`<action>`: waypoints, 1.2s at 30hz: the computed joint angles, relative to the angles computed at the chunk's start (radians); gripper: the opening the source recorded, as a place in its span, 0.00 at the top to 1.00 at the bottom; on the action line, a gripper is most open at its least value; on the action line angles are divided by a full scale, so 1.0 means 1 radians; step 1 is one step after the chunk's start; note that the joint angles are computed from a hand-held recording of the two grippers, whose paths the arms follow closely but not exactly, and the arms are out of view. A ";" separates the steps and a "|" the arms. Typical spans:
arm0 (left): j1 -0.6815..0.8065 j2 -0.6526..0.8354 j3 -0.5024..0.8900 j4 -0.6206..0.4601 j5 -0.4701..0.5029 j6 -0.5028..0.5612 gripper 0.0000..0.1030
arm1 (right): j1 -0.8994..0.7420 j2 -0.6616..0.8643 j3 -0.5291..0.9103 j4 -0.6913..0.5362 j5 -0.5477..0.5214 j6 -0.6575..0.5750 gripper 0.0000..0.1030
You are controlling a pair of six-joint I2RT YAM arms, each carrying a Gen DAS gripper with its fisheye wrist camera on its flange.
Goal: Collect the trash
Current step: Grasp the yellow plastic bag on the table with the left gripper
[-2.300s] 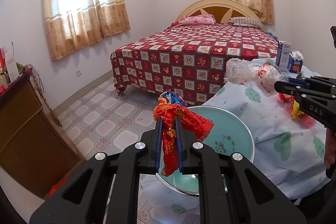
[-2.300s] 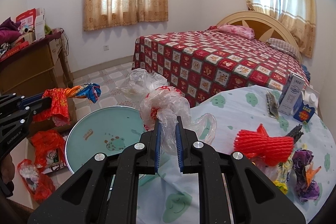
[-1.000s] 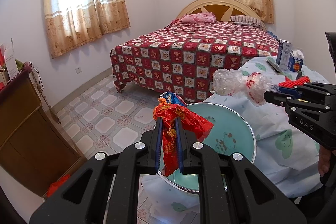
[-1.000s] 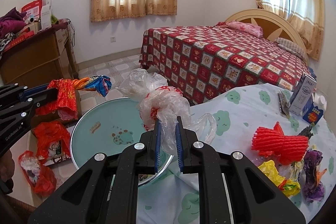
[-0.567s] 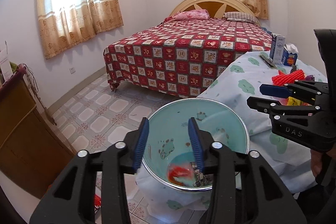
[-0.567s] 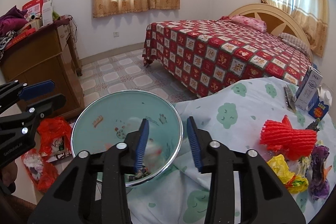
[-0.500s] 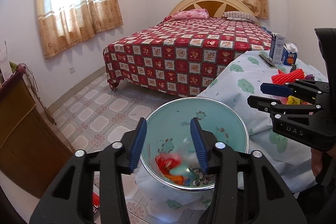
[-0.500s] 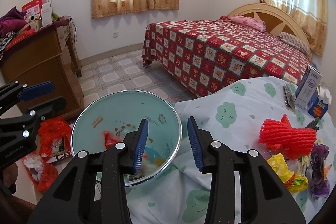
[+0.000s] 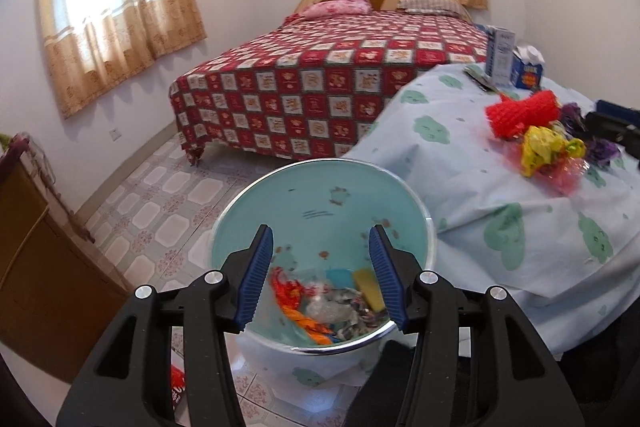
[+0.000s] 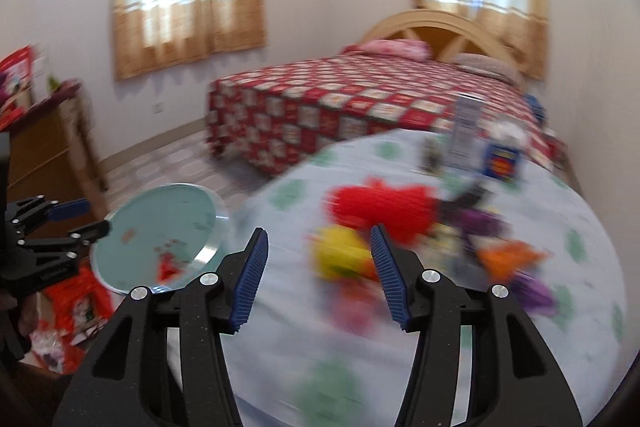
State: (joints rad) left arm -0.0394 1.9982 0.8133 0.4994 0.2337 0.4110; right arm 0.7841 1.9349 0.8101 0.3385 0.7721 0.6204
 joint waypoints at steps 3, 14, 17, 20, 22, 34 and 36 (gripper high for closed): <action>-0.063 -0.002 -0.018 0.014 -0.029 -0.004 0.49 | -0.013 -0.083 -0.129 -0.017 0.044 0.094 0.47; -0.356 -0.015 -0.006 0.022 -0.136 -0.108 0.43 | -0.021 -0.202 -0.461 0.030 0.130 0.353 0.40; -0.419 -0.009 0.029 0.004 -0.153 -0.141 0.41 | -0.018 -0.223 -0.509 0.053 0.145 0.377 0.39; -0.472 0.005 0.073 -0.017 -0.164 -0.167 0.41 | -0.029 -0.226 -0.549 0.096 0.154 0.387 0.37; -0.505 0.036 0.117 -0.038 -0.172 -0.161 0.41 | -0.033 -0.222 -0.561 0.110 0.150 0.398 0.37; -0.510 0.091 0.205 -0.162 -0.098 -0.176 0.90 | -0.035 -0.218 -0.586 0.150 0.144 0.420 0.36; -0.501 0.054 0.178 -0.147 -0.088 -0.176 0.90 | -0.034 -0.224 -0.577 0.125 0.148 0.424 0.36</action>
State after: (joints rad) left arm -0.5404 2.0517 0.9916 0.3528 0.1461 0.2352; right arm 0.7498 1.7105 0.2332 0.4638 0.9197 1.0444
